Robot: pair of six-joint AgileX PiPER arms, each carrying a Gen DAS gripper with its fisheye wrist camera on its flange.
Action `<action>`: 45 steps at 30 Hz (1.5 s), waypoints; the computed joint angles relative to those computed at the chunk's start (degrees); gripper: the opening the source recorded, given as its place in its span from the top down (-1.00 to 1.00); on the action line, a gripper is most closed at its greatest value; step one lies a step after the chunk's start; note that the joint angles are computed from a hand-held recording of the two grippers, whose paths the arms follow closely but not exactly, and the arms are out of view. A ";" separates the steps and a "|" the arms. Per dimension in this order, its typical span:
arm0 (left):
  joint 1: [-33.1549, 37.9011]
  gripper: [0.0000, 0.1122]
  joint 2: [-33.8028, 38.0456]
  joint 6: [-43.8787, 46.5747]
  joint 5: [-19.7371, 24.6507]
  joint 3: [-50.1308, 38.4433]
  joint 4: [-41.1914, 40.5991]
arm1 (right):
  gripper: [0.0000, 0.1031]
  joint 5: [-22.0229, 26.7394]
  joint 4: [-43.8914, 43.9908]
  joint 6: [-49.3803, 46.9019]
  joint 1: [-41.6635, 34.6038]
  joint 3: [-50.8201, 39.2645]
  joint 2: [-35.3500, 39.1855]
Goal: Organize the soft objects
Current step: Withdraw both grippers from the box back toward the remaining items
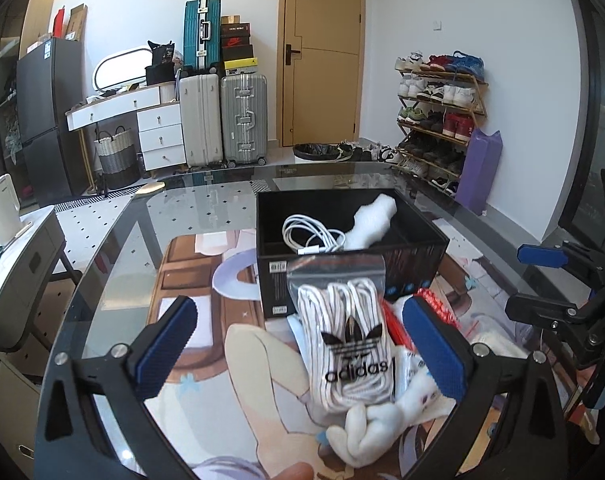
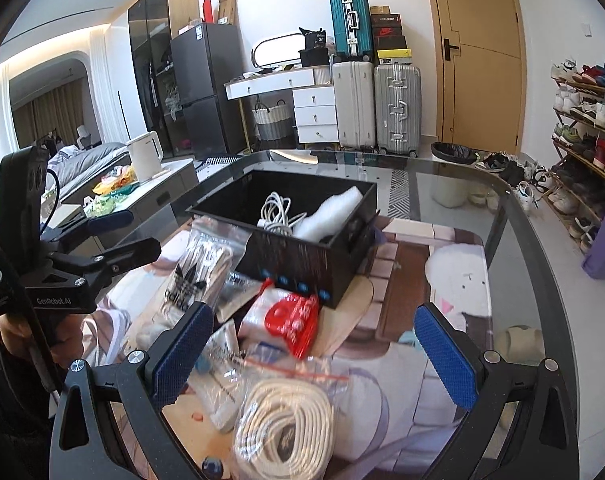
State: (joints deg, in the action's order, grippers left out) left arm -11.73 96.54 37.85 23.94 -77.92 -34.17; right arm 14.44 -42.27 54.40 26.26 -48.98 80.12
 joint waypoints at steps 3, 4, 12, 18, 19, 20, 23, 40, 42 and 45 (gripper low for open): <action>-0.26 -0.84 -0.49 -0.29 -0.52 1.31 0.51 | -0.98 0.43 0.29 -0.26 0.71 0.51 0.19; -0.32 -0.84 -0.55 -0.54 -0.72 1.54 0.76 | -0.98 0.28 1.27 -1.23 0.69 0.57 0.32; -0.48 -0.84 -0.81 -0.34 -1.28 1.94 -0.27 | -0.98 1.62 7.15 -7.27 1.92 -0.62 1.45; -0.97 -0.84 -1.31 -0.16 -1.54 2.37 0.52 | -0.98 3.90 11.02 -12.95 2.84 -1.08 1.20; -1.06 -0.84 -1.33 0.55 -1.49 2.51 -0.05 | -0.98 4.14 12.95 -14.98 2.69 -1.10 1.24; -1.29 -0.84 -1.35 0.44 -1.60 2.66 0.29 | -0.98 4.16 15.06 -17.25 2.41 -1.04 1.28; -1.79 -0.84 -1.27 0.33 -1.42 2.82 0.84 | -0.98 5.59 22.80 -25.77 1.52 -1.21 1.88; -2.17 -0.84 -0.47 1.77 0.57 2.66 1.08 | -0.98 9.04 37.21 -42.18 -1.67 -0.85 4.07; -2.20 -0.84 -0.32 1.62 0.94 2.76 1.60 | -0.98 9.10 38.09 -42.73 -1.79 -0.90 4.72; -1.88 -0.84 -0.75 4.40 1.27 4.32 -0.11 | -0.98 9.13 39.56 -43.75 -2.55 -0.96 5.57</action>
